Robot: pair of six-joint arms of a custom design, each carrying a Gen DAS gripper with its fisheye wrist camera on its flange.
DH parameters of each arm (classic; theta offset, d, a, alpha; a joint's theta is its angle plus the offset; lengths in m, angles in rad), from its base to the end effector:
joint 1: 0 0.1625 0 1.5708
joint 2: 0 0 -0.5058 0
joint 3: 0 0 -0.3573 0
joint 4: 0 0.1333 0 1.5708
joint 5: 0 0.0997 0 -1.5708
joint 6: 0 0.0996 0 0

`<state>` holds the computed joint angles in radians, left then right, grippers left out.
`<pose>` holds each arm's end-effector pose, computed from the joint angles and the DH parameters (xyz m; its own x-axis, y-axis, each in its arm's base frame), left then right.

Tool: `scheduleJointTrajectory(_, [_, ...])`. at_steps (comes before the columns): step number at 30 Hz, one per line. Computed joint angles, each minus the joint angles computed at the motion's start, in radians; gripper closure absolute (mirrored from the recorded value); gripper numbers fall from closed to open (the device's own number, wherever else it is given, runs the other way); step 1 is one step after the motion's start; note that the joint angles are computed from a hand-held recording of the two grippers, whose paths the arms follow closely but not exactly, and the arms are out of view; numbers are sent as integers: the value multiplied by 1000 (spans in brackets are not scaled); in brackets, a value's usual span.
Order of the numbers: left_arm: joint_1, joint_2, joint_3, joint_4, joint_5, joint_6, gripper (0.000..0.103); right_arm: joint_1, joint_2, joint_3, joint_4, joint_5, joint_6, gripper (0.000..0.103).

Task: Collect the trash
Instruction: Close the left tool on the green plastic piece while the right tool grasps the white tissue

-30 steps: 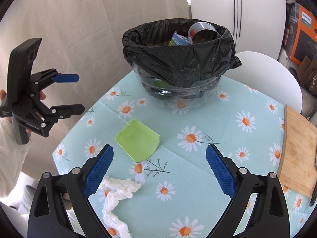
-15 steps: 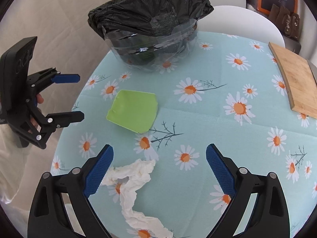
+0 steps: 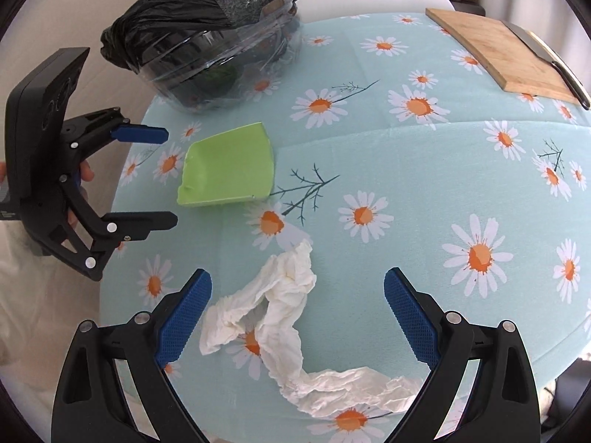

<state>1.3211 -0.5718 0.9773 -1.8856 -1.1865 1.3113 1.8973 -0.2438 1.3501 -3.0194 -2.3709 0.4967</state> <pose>-0.0434 -0.8606 0.1943 0.0095 0.9999 -0.0083 0.9233 -0.0056 0.3841 0.3049 -0.7077 -0.0667 -0.7920 0.4293 0.4342 0.0856 0.7822 -0.6171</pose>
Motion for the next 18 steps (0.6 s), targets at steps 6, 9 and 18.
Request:
scheduleJointTrajectory(6, [-2,40,-41,39,7,58,6,2,26,-16,3,-16,104,13])
scheduleJointTrajectory(9, [-4,49,-33,16,19,68,6,-3,35,-29,38,-13,150,14])
scheduleJointTrajectory(18, [-6,73,-53,50,-2,85,31,-10,49,-41,47,8,162,76])
